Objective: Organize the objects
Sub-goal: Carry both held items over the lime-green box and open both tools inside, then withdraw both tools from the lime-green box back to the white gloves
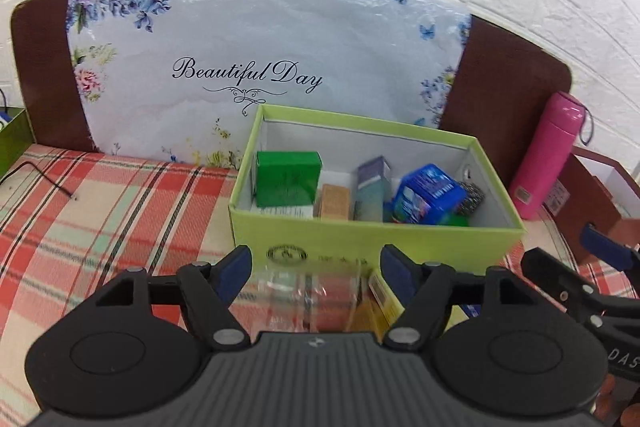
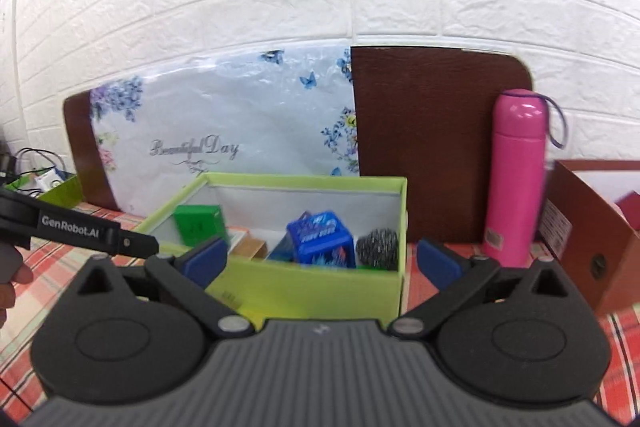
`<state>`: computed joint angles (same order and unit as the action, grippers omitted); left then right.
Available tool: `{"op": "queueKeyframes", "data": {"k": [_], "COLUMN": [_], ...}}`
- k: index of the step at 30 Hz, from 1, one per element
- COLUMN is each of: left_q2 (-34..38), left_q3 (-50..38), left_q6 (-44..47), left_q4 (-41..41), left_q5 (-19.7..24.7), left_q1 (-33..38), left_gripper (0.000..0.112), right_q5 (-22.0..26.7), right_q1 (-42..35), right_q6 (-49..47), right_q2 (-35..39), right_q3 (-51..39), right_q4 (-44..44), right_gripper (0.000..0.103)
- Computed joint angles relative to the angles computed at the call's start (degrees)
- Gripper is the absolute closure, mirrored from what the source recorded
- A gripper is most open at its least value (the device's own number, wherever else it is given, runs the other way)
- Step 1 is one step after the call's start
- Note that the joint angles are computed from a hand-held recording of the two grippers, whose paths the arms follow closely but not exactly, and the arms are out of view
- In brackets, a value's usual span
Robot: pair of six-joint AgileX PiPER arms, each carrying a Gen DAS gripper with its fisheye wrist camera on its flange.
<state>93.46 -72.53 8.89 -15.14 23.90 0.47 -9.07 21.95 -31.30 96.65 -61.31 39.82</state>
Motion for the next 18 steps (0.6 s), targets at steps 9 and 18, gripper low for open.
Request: {"op": "queueKeyframes", "data": {"k": [9,18], "left_q2": [-13.36,-19.86], "left_q3": [17.28,29.36], "left_q6": [-2.3,7.02], "left_q4": [2.17,-8.33], "left_q5": [-4.45,-6.8], "left_q1": [-2.91,-1.16], "left_gripper": [0.037,0.036], "right_q5": [-7.18,-15.25], "right_q1": [6.94,16.35], "right_q6": [0.76,-9.08], "right_q2": [-14.73,-22.03], "right_q3": [19.47,30.07], "right_q4": [5.67,19.52], "right_gripper": [0.0,0.0]}}
